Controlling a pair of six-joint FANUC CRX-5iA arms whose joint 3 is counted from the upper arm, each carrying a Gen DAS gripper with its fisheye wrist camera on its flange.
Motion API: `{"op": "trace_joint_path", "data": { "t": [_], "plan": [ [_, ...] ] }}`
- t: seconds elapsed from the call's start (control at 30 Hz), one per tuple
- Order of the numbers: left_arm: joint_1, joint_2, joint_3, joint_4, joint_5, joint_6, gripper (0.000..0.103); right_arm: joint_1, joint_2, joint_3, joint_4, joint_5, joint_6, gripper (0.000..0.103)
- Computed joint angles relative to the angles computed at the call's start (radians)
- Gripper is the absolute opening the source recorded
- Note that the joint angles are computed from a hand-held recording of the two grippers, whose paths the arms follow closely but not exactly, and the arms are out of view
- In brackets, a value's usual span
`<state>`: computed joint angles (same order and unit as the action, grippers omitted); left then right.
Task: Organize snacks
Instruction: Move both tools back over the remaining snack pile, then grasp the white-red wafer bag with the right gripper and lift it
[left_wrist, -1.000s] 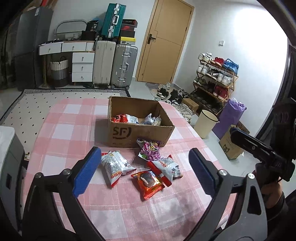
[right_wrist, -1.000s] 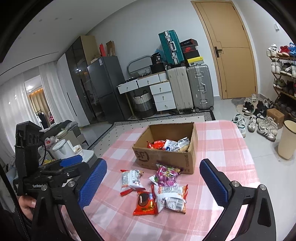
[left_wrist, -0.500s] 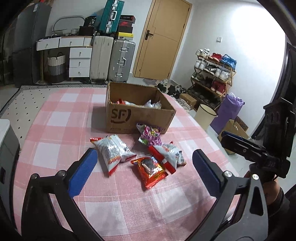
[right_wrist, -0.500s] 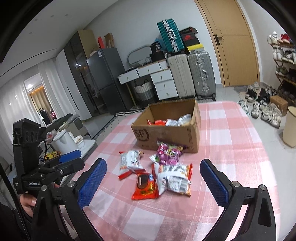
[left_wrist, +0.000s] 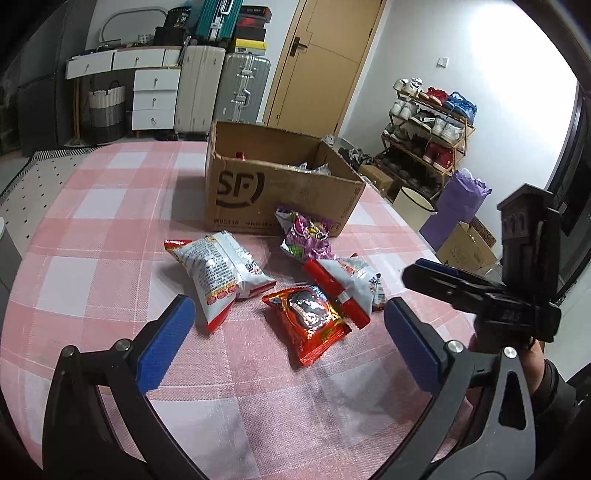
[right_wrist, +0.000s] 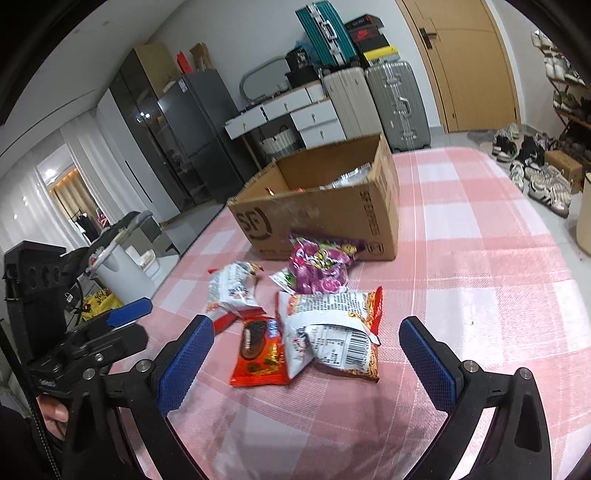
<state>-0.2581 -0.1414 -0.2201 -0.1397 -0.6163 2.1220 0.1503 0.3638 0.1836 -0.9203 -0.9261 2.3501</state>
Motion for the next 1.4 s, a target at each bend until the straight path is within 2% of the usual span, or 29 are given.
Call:
{"op": "trace_joint_path", "data": {
  "t": [0.47,0.57,0.67,0.8,1.07,1.4],
  "plan": [
    [0.063,0.044,-0.065,0.160,0.063,-0.138,0.102,0.076,0.141,0.128,0.133,-0.020,-0.148,0.100],
    [0.068,0.055,-0.068,0.178,0.069,-0.153,0.102,0.093,0.165,0.155,0.164,-0.046,-0.172,0.081],
    [0.068,0.063,-0.065,0.184,0.063,-0.154,0.102,0.110,0.171,0.154,0.196,-0.026,-0.191,0.080],
    [0.063,0.072,-0.060,0.195,0.062,-0.164,0.102,0.119,0.162,0.141,0.215,-0.003,-0.155,0.060],
    [0.024,0.069,-0.016,0.111,0.010,-0.099,0.102,0.083,0.161,0.144,0.145,-0.036,-0.130,0.056],
    [-0.015,0.101,0.053,0.038,-0.078,-0.039,0.102,0.002,0.094,0.084,0.023,-0.051,-0.047,0.056]
  ]
}}
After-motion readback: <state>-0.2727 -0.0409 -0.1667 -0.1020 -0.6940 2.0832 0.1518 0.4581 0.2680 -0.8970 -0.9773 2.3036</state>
